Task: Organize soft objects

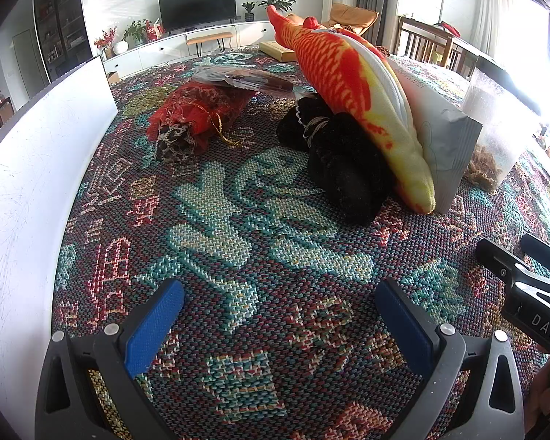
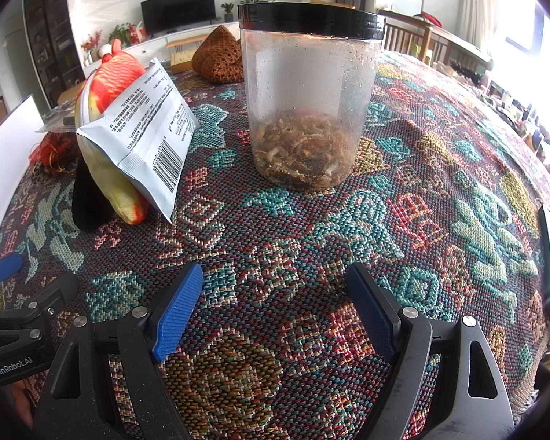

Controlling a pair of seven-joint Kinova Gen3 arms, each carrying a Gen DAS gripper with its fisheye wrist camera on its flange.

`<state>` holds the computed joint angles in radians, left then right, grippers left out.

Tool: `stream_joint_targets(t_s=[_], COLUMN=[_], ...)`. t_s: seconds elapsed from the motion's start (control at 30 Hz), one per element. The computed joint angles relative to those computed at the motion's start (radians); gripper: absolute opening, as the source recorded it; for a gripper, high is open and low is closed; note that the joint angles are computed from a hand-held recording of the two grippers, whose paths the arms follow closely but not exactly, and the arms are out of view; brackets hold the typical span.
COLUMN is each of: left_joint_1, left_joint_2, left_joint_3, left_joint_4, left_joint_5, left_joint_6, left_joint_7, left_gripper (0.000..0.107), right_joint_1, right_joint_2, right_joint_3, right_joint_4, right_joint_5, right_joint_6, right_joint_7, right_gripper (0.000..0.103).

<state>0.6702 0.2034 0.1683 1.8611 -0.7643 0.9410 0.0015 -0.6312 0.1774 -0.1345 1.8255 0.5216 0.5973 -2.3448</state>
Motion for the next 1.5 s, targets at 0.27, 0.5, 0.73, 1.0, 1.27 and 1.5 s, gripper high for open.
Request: stream_joint_targets(t_s=[0.27,0.5,0.73,1.0,1.27,1.5], left_joint_1=[0.001,0.000,0.000,0.000,0.000,-0.014], left_joint_2=[0.000,0.000,0.000,0.000,0.000,-0.002], left_joint_3=[0.000,0.000,0.000,0.000,0.000,-0.004], left_joint_4=[0.000,0.000,0.000,0.000,0.000,0.004], left_joint_5=[0.000,0.000,0.000,-0.001,-0.001,0.007], left_joint_6=[0.000,0.000,0.000,0.000,0.000,-0.029], left_joint_7=[0.001,0.000,0.000,0.001,0.002,-0.014], left_gripper=[0.103,0.103,0.103,0.103,0.103,0.103], right_joint_1=[0.001,0.001,0.002,0.002,0.001,0.001], right_joint_2=[0.000,0.000,-0.001,-0.001,0.000,0.000], right_joint_3=[0.000,0.000,0.000,0.000,0.000,0.000], right_joint_4=[0.001,0.000,0.001,0.001,0.000,0.000], right_joint_5=[0.000,-0.001,-0.001,-0.002,-0.002,-0.002], right_joint_6=[0.000,0.000,0.000,0.000,0.001,0.001], right_joint_7=[0.001,0.001,0.002,0.002,0.002,0.002], right_gripper=[0.083,0.083,0.083,0.083,0.083,0.083])
